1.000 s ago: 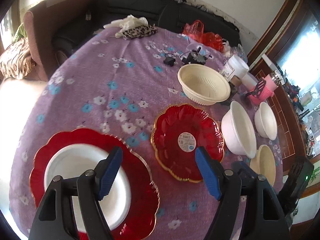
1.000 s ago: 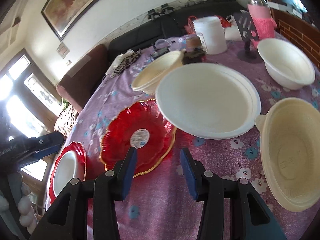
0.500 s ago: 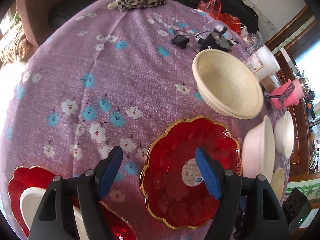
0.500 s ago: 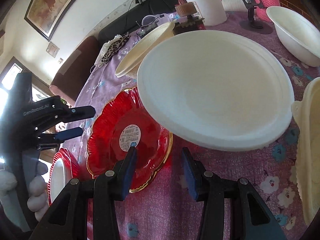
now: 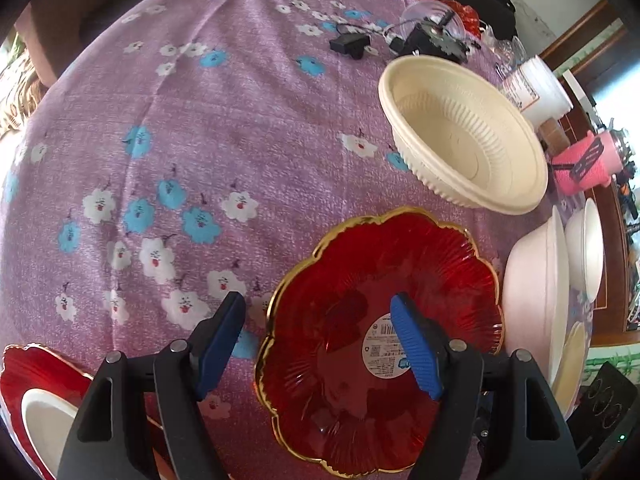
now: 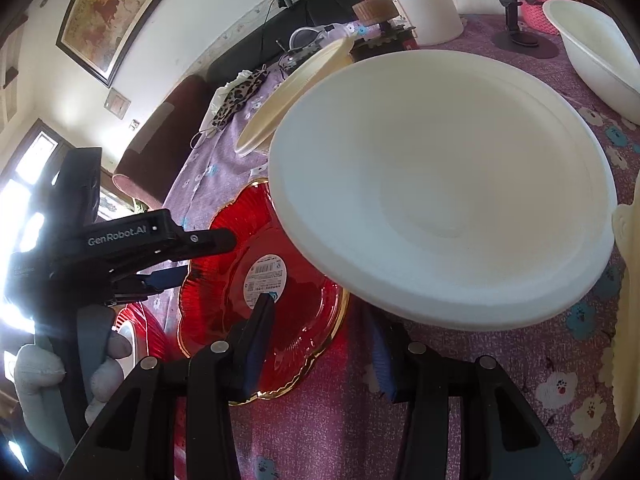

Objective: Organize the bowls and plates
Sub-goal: 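Grasp the rim of the gold-rimmed red plate with the right gripper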

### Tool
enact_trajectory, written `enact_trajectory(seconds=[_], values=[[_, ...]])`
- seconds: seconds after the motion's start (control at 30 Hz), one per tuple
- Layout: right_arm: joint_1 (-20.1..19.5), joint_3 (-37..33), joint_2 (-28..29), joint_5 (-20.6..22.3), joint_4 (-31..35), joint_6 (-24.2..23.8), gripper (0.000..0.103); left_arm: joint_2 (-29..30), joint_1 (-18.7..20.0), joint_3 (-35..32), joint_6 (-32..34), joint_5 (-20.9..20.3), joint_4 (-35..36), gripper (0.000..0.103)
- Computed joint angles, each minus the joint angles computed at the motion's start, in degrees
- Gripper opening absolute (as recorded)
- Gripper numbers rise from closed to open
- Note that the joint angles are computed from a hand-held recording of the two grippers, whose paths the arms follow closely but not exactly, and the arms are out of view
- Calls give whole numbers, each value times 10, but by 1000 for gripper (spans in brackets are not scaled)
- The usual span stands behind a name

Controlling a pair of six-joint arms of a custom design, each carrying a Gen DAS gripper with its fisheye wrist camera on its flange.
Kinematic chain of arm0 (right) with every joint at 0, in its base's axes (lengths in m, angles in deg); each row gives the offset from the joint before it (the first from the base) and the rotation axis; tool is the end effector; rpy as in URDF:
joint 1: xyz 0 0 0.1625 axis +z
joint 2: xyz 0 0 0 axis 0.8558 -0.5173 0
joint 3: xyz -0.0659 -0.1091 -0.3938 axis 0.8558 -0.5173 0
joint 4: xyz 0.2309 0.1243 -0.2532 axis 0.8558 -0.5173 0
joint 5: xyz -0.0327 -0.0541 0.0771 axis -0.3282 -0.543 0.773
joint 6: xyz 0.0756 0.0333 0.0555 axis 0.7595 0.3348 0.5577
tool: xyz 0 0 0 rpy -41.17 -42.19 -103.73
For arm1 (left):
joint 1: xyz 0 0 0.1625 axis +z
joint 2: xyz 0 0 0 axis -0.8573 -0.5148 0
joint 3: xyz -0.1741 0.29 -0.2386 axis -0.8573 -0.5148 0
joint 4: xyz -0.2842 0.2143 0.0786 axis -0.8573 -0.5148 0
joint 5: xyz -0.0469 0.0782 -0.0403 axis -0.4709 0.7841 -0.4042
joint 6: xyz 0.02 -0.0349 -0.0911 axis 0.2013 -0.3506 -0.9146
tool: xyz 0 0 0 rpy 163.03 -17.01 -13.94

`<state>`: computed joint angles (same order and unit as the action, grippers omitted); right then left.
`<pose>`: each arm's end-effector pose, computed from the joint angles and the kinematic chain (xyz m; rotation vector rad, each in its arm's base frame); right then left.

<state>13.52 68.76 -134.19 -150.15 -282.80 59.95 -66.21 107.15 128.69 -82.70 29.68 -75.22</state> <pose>-0.0130 -0.4890 0.2028 -0.0420 -2.8139 0.9612 -0.3028 -0.6125 0.0157 0.2166 2.5945 -0.2392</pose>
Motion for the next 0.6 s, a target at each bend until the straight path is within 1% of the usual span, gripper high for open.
enact_trajectory(seconds=[0.1,0.2,0.3,0.4,0.5,0.57,0.6], values=[[2,-5,4,1,-1,-1,49,12,-5,-13,4,7,8,74],[-1,-2,5,8,-7,-4,49,18,-6,-22,17,0,13,74],[-5,3,9,18,-20,-13,49,28,-9,-34,22,2,25,74],[-8,2,9,30,-14,-15,49,35,-12,-39,27,-3,27,74],[-10,2,7,37,-14,-16,50,39,-18,-35,19,6,20,74],[-13,3,5,40,-12,-17,50,39,-20,-31,18,13,15,71],[-13,4,5,40,-13,-17,50,34,-22,-23,15,20,13,67]])
